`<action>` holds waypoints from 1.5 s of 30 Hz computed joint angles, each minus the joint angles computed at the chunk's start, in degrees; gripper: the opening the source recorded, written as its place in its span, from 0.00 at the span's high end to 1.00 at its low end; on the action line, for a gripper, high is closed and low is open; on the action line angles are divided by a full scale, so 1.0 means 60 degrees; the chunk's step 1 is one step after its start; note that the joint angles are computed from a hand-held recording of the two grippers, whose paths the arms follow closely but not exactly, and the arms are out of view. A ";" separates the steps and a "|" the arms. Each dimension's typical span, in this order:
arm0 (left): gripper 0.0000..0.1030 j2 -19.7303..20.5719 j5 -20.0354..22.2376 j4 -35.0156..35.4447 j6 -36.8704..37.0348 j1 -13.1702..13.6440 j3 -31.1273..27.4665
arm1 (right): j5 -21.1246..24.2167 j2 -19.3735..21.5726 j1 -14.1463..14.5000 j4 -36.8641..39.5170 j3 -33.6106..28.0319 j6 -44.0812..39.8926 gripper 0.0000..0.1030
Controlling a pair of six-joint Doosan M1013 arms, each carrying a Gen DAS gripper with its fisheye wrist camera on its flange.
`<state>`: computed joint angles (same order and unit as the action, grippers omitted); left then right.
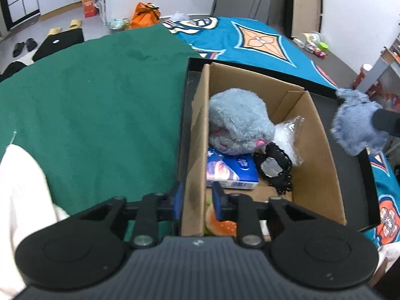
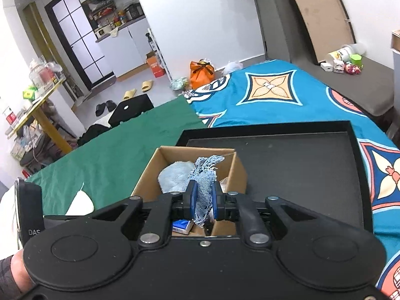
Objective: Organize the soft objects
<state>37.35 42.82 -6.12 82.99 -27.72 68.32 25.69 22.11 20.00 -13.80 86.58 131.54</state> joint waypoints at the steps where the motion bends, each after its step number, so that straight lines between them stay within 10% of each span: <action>1: 0.85 -0.0002 -0.0024 -0.0016 -0.0010 0.0012 0.0016 | 0.0072 0.0054 0.0017 0.0109 -0.0072 -0.0076 0.88; 11: 0.89 -0.0031 -0.0213 -0.0576 0.0323 0.0118 0.0138 | 0.0551 0.0354 0.0246 0.0191 -0.0445 -0.0414 0.87; 16: 0.88 -0.0071 -0.0259 -0.0625 0.0427 0.0132 0.0190 | 0.1161 0.0489 0.0283 0.0475 -0.0627 -0.0644 0.53; 26: 0.84 -0.0269 -0.0602 0.0351 0.0246 -0.0069 0.0364 | 0.1166 0.0007 0.0342 -0.0588 -0.0006 0.1139 0.49; 36: 0.38 -0.0673 -0.0332 0.0809 -0.0198 -0.0182 0.0200 | 0.1294 -0.0548 0.0291 -0.0840 0.0450 0.1945 0.21; 45: 0.23 -0.1101 0.0209 0.1639 -0.1014 -0.0463 0.0012 | 0.1536 -0.1045 0.0209 -0.1006 0.0730 0.2112 0.00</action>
